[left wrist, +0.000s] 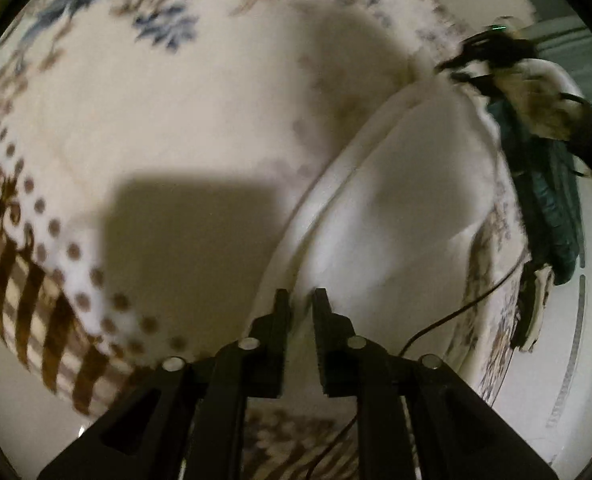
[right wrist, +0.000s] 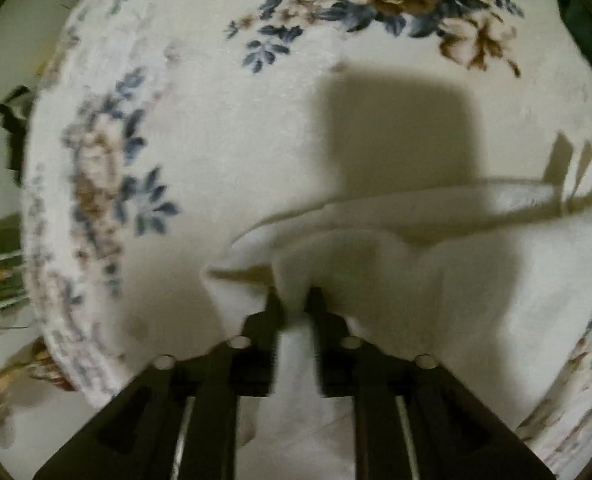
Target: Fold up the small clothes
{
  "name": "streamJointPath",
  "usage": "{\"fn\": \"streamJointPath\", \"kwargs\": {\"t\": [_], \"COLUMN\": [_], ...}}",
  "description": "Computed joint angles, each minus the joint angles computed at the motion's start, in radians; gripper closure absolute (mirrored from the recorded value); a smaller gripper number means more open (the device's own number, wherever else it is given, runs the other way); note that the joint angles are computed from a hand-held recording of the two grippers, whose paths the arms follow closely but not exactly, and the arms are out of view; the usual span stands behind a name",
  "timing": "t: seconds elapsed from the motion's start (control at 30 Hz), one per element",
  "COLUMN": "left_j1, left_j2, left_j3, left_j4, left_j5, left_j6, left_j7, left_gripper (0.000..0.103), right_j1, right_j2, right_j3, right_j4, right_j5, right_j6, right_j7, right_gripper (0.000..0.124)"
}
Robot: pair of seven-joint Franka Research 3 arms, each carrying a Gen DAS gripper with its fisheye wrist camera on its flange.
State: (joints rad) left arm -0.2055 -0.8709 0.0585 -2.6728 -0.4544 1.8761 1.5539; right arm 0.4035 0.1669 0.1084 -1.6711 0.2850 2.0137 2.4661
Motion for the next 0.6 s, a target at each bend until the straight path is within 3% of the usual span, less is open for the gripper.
{"fn": "streamJointPath", "kwargs": {"t": [0.03,0.1,0.17,0.2,0.3,0.4,0.5,0.6], "left_j1": [0.008,0.017,0.023,0.019,-0.016,-0.056,-0.071,-0.071], "left_j2": [0.025,0.046,0.071,0.095,0.242,0.449,0.670,0.889], "left_j3": [0.007,0.028,0.033,0.035,0.026,-0.018,-0.077,-0.142], "left_j4": [0.024,0.057,0.100,0.125,0.231,0.375,0.560,0.770], "left_j5": [0.013,0.003,-0.008,-0.026,-0.115,-0.219,-0.309,-0.354], "left_j6": [-0.036,-0.069,-0.061,-0.045,0.038,0.149,0.211,0.224], "left_j7": [-0.015,-0.012,0.005,0.020,0.086,0.180,0.228,0.229], "left_gripper": [0.078,0.065,0.041,0.038,0.037,0.037,0.037,0.037], "right_j1": [-0.009,-0.019,-0.027,-0.034,-0.066,-0.095,-0.117,-0.128], "right_j2": [-0.049,-0.188,-0.312,-0.377,-0.539,-0.658,-0.743,-0.786], "right_j3": [0.001,0.002,0.005,0.007,0.023,0.022,0.014,0.010], "right_j4": [-0.062,-0.218,-0.327,-0.381,-0.509,-0.638,-0.775,-0.859], "right_j5": [0.051,0.128,0.132,0.121,0.058,0.052,0.109,0.153], "right_j6": [0.050,0.167,0.203,0.207,0.173,0.173,0.257,0.357], "right_j7": [-0.015,-0.017,0.003,0.018,0.067,0.087,0.105,0.105], "right_gripper": [0.073,0.057,0.054,0.051,0.051,0.051,0.051,0.051]}}
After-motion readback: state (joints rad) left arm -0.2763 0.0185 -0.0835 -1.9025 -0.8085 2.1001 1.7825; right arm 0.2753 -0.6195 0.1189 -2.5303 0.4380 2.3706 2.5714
